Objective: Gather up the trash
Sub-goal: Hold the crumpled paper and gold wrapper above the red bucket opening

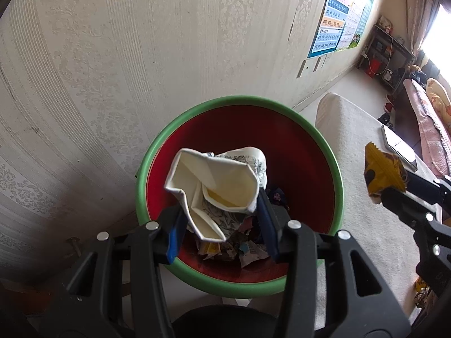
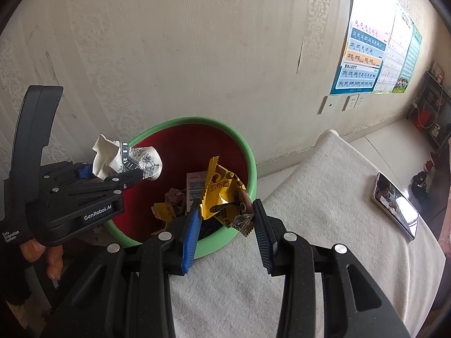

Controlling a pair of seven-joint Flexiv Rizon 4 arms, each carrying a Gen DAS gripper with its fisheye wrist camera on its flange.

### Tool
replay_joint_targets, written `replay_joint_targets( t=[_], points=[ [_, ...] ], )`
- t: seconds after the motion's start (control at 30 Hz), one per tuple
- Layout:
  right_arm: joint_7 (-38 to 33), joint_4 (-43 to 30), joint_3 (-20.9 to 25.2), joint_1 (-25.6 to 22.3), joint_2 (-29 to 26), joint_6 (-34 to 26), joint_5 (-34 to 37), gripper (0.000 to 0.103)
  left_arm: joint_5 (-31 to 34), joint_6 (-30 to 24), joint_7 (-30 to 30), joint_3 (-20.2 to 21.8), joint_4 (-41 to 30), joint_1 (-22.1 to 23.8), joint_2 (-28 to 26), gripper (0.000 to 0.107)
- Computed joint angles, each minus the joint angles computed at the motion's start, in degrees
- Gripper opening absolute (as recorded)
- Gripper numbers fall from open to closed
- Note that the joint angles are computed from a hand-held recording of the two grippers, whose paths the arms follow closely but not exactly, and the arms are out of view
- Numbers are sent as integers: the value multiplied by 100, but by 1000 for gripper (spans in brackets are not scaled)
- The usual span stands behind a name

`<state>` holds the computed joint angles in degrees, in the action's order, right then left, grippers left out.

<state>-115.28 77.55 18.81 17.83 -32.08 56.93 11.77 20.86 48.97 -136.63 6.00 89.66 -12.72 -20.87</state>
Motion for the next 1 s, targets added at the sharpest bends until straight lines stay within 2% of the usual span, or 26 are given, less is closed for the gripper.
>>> replay_joint_targets(
  t=[1.0],
  points=[
    [31,-376,-4,166,-209,-248,-125,37,-42,-192,-32,51,-143,16,-145,44]
  ],
)
